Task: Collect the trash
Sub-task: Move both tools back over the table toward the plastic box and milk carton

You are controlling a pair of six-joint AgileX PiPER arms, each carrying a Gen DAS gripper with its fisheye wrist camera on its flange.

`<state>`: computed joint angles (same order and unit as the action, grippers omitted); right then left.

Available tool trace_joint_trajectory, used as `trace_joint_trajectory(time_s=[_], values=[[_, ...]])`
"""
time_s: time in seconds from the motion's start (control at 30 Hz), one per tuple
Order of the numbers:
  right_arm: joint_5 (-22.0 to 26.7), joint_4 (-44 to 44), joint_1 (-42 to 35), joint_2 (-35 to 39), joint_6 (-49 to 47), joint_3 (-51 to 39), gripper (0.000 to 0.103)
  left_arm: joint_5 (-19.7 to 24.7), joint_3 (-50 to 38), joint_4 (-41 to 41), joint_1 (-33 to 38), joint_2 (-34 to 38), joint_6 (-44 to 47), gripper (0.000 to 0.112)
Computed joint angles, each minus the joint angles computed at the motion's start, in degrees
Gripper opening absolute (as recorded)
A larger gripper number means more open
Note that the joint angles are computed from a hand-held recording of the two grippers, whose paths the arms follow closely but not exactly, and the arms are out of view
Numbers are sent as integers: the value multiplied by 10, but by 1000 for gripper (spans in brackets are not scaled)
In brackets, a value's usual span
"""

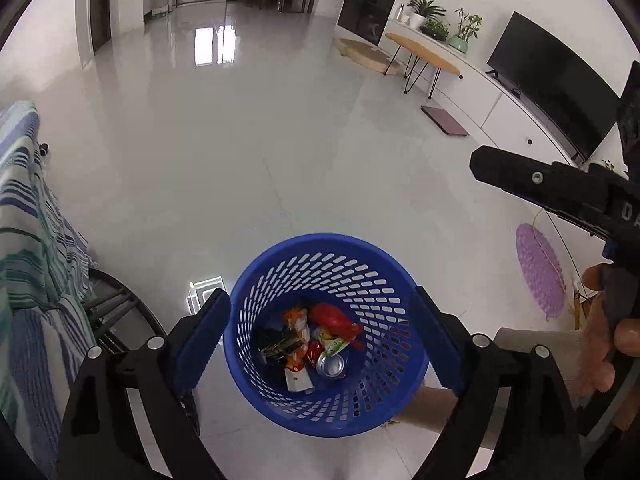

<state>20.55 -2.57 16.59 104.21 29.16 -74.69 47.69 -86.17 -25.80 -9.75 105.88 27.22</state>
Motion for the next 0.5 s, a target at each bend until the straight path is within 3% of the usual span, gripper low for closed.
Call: trace_joint_trajectory(time_s=[0.27, 0.4, 0.5], values=[[-30, -250, 43, -35, 224, 20, 84, 10, 26, -18, 43, -102, 36, 97], [-32, -412, 89, -28, 352, 5, 96, 9, 61, -77, 98, -153, 92, 97], [-23, -476, 123, -16, 385, -14, 98, 21, 76, -104, 149, -178, 117, 97]])
